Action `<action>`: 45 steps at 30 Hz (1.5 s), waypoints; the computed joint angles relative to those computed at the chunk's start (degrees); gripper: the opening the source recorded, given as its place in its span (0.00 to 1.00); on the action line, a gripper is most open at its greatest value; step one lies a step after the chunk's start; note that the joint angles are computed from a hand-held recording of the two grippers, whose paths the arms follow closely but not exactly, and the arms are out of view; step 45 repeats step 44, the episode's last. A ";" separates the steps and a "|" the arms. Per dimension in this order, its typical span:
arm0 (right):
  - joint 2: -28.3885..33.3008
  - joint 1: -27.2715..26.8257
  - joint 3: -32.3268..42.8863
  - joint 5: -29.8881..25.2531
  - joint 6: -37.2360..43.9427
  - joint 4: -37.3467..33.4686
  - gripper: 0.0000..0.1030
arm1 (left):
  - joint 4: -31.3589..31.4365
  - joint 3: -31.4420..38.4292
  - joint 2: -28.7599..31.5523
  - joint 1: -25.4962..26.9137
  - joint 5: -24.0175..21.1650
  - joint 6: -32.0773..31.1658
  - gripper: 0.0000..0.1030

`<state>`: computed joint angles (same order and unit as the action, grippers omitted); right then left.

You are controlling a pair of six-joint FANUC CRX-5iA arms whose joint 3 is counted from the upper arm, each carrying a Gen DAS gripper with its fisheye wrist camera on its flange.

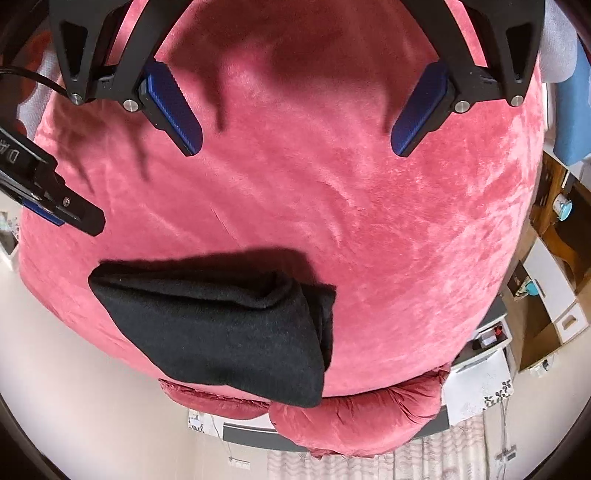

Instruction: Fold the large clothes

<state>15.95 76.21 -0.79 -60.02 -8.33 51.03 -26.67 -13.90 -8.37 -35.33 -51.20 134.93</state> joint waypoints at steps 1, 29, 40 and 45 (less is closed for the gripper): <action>-0.05 0.20 -0.13 -0.17 -0.58 0.16 0.81 | -0.48 0.44 0.18 0.03 -0.34 0.12 1.00; 0.66 0.16 0.96 0.78 3.12 0.14 0.81 | -7.48 2.16 -0.01 -1.87 -2.93 9.36 1.00; 0.78 -0.13 1.13 1.47 3.24 -0.82 0.81 | -7.91 1.70 -0.15 -1.96 -2.18 10.68 1.00; 0.81 -0.18 1.17 1.52 3.28 -1.09 0.81 | -9.35 2.22 0.33 -2.74 -2.95 11.74 1.00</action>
